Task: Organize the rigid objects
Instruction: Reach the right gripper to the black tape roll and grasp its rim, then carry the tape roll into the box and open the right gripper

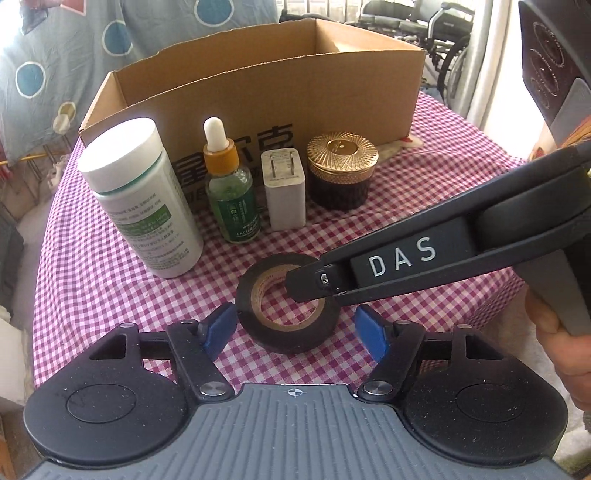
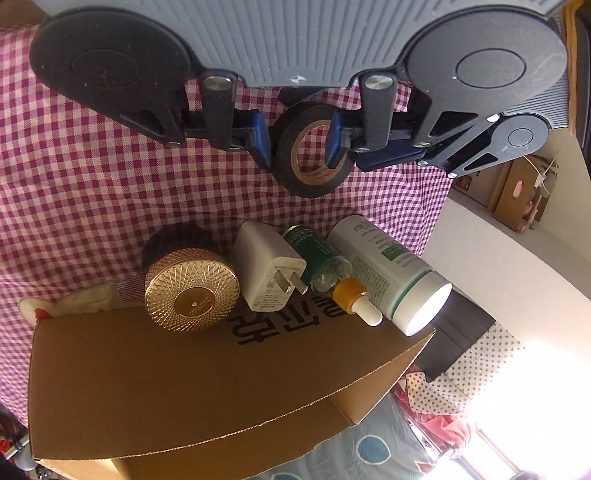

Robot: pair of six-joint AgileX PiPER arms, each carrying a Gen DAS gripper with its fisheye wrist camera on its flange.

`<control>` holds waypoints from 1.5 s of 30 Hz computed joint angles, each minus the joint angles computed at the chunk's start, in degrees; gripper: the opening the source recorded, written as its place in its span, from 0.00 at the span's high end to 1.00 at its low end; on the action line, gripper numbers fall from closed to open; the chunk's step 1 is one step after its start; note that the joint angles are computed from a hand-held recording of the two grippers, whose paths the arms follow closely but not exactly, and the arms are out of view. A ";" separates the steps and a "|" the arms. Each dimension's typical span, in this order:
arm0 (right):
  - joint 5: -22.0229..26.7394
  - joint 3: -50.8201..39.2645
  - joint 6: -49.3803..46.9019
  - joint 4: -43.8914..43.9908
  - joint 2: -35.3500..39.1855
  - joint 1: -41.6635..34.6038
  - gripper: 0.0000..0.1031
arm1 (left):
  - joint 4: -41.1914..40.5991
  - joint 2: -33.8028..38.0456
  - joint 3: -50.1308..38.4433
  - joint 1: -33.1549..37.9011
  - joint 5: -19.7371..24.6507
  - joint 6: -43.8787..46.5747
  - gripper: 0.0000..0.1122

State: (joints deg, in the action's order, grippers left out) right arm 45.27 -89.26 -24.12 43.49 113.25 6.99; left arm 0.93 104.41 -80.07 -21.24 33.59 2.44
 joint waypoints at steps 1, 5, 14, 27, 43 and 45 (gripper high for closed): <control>-0.28 0.44 -0.16 -0.24 -0.34 -0.11 0.67 | -0.21 0.10 0.13 -0.37 -0.43 0.37 0.37; -1.25 3.60 -1.21 -1.20 -2.66 -1.68 0.67 | -5.53 -0.69 1.17 -1.21 -0.82 5.55 0.37; -2.91 9.31 -4.02 0.47 -6.00 -4.64 0.67 | -7.63 -0.89 1.40 -2.93 -0.49 7.91 0.37; -7.90 9.64 -3.71 -3.10 -6.07 -1.64 0.73 | -5.11 3.71 -4.05 -2.49 2.34 5.02 0.40; -11.75 13.62 -3.32 -2.25 -10.61 -2.01 0.81 | -1.22 0.06 -3.14 -4.12 0.69 0.25 0.44; -12.64 14.25 -3.92 -1.95 -12.49 -2.15 0.81 | 0.35 -1.29 -2.89 -4.75 -0.12 -0.92 0.44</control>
